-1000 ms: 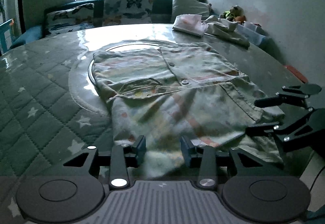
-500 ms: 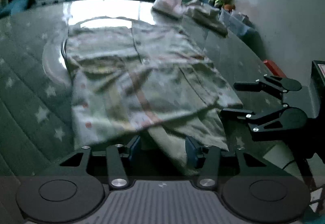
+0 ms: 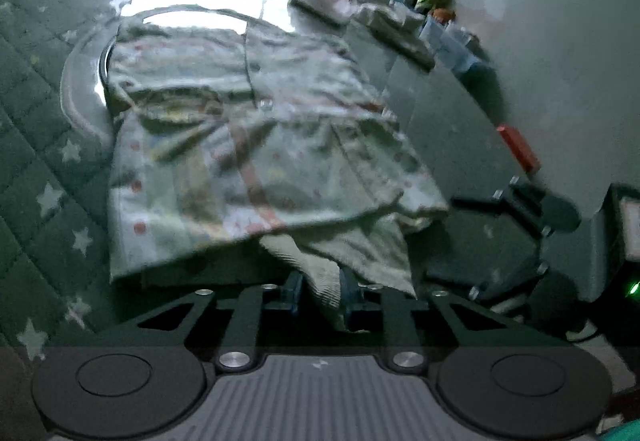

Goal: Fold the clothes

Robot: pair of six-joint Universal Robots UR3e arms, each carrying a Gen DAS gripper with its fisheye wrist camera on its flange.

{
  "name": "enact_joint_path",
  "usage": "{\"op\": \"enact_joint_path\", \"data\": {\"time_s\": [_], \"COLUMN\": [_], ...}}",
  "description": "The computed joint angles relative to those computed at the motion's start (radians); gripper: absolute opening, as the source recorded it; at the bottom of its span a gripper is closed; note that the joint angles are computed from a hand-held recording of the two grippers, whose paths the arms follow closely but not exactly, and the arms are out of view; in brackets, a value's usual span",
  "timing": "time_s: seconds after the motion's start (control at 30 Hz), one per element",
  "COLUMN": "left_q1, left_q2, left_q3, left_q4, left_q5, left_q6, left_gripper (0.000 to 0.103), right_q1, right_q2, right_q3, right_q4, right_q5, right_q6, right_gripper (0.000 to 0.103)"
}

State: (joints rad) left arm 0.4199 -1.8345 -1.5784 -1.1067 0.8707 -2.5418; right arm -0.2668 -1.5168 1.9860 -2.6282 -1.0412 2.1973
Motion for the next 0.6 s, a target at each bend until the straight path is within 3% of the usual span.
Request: {"op": "enact_joint_path", "data": {"time_s": [0.2,0.3,0.47,0.5,0.57,0.6], "left_q1": [-0.011,-0.021,-0.027,-0.025,-0.012,-0.001], "left_q2": [-0.064,-0.114,-0.162,-0.163,-0.14,-0.121], "left_q3": [0.12,0.198,0.25,0.248,0.209,0.178], "left_q4": [0.003,-0.003,0.005,0.006,0.027,0.048], "left_q5": [-0.052,-0.073,-0.067,-0.066,-0.068,-0.071], "left_q6": [-0.04,-0.058,-0.067,-0.062,-0.032,-0.011], "left_gripper": [0.017,0.017,0.017,0.019,0.024,0.031], "right_q1": [0.01,0.028,0.078,0.086,0.093,0.093], "right_q2": [0.02,0.058,0.169,0.189,0.225,0.239], "right_q3": [0.021,0.001,-0.116,-0.151,-0.218,-0.251], "right_q4": [-0.042,-0.09,-0.113,-0.09,-0.035,-0.003], "right_q5": [0.058,0.095,0.136,0.137,0.146,0.154], "right_q6": [-0.021,0.026,0.163,0.186,0.223,0.239], "right_gripper": [0.084,0.083,0.06,0.055,0.035,0.032]}}
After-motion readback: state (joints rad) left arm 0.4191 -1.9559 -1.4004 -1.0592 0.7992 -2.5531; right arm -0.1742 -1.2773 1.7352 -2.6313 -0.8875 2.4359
